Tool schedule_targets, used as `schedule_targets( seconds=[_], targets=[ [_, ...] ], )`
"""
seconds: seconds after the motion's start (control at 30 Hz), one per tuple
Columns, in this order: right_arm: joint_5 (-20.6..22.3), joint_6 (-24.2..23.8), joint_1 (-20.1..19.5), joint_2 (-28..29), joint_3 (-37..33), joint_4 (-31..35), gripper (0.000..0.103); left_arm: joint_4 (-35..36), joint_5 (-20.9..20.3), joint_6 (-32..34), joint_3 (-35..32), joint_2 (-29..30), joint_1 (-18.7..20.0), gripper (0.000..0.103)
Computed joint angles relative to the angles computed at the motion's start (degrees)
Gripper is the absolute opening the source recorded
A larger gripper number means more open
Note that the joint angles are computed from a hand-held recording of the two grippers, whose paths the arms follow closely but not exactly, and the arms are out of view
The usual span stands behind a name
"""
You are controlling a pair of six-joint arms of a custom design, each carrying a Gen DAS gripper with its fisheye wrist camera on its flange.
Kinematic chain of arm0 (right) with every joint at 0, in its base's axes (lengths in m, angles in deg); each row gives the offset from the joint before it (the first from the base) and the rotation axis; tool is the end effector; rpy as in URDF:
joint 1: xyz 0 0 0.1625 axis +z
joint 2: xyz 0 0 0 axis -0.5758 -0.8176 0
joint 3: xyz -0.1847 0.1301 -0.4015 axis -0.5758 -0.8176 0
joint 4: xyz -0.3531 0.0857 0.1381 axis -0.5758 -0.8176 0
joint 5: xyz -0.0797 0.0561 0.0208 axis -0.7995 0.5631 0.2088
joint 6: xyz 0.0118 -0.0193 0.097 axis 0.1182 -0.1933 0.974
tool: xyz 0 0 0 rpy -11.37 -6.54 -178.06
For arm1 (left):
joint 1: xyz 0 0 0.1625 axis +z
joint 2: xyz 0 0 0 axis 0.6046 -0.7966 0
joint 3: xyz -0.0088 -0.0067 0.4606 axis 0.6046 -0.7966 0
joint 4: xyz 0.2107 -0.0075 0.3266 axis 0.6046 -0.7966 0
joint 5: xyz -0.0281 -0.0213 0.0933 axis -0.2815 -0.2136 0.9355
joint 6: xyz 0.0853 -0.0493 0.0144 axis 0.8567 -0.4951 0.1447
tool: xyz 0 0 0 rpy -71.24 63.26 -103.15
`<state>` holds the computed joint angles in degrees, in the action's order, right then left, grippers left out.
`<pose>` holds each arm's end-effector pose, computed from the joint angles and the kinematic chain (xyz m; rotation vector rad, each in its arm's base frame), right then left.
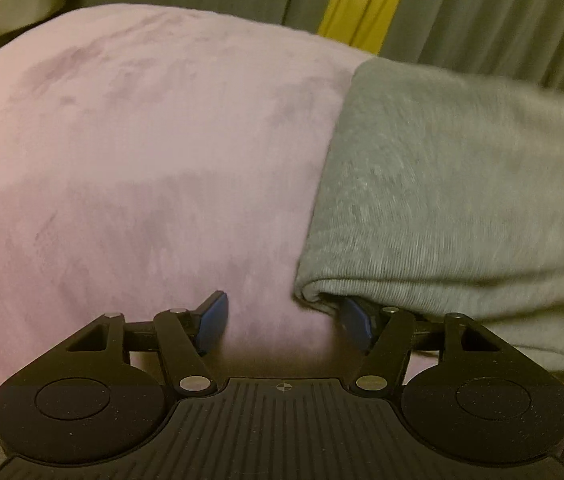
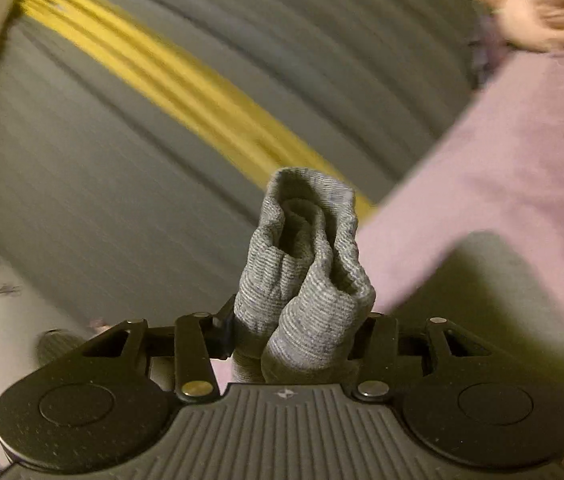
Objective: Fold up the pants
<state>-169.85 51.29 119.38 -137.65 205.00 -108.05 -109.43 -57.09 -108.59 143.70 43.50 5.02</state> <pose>0.0908 -0.5122 0.3719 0.0386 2.7946 -1.3907 -0.2518 -0.5214 0.0763 -0.2148 2.2903 -0.9331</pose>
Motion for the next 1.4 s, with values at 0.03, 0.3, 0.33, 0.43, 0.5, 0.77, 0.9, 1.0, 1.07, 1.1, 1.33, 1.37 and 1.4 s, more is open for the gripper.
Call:
schedule_targets(
  seconds=[0.03,0.3,0.33,0.43,0.5,0.77,0.9,1.0,1.07,1.1,1.33,1.37,1.4],
  targets=[
    [-2.5,-0.3,-1.1,0.2,-0.1,1.6,0.05,-0.9,0.0,0.5,0.2,-0.1,0.0,0.067],
    [-2.3,8.5,-9.0,0.8,-0.3,7.3,0.083,-3.9,-1.5,-0.1,1.3,-0.7,0.4,0.069],
    [-0.7,9.4,-9.5,0.8,-0.7,8.1,0.085,-3.3,-1.4,0.0,1.0,-0.7,0.4,0.069],
    [-2.2,8.8,-8.6,2.0,-1.8,8.5,0.077,-3.2,-1.1,0.5,0.9,-0.4,0.4,0.069],
    [-6.4,4.4,-6.4,3.4,-2.7,7.9,0.046,-2.7,-0.9,-0.1,0.8,-0.4,0.4,0.068],
    [8.3,-5.9,-9.8,-0.2,0.3,4.3,0.047,-1.4,0.4,-2.4,0.6,-0.4,0.1,0.068],
    [-7.7,-9.7,-7.6,2.0,-1.9,7.1,0.052,-4.7,-0.5,-0.2,1.7,-0.9,-0.6,0.068],
    [-6.9,-9.3,-8.5,1.5,-1.2,7.3,0.062,-13.5,-2.1,4.4,4.3,-1.4,-1.4,0.068],
    [-10.0,-10.5,-7.3,1.3,-1.7,6.7,0.076,-18.5,-2.3,6.4,5.6,-1.6,-1.7,0.068],
    [-12.3,-11.4,-6.5,1.5,-1.6,4.6,0.081,-20.6,-2.5,6.9,6.0,-1.5,-1.6,0.068],
    [-5.1,-9.7,-10.7,-1.8,-1.0,9.6,0.082,-23.8,-1.7,6.8,6.0,-0.9,-1.3,0.069],
    [-5.1,-10.1,-10.7,-1.7,-1.0,9.5,0.082,-25.8,0.3,7.1,6.5,-0.5,-1.8,0.069],
    [-5.0,-10.6,-10.7,-1.2,-1.4,9.5,0.082,-27.1,2.3,6.8,6.9,-0.1,-2.3,0.071]
  ],
)
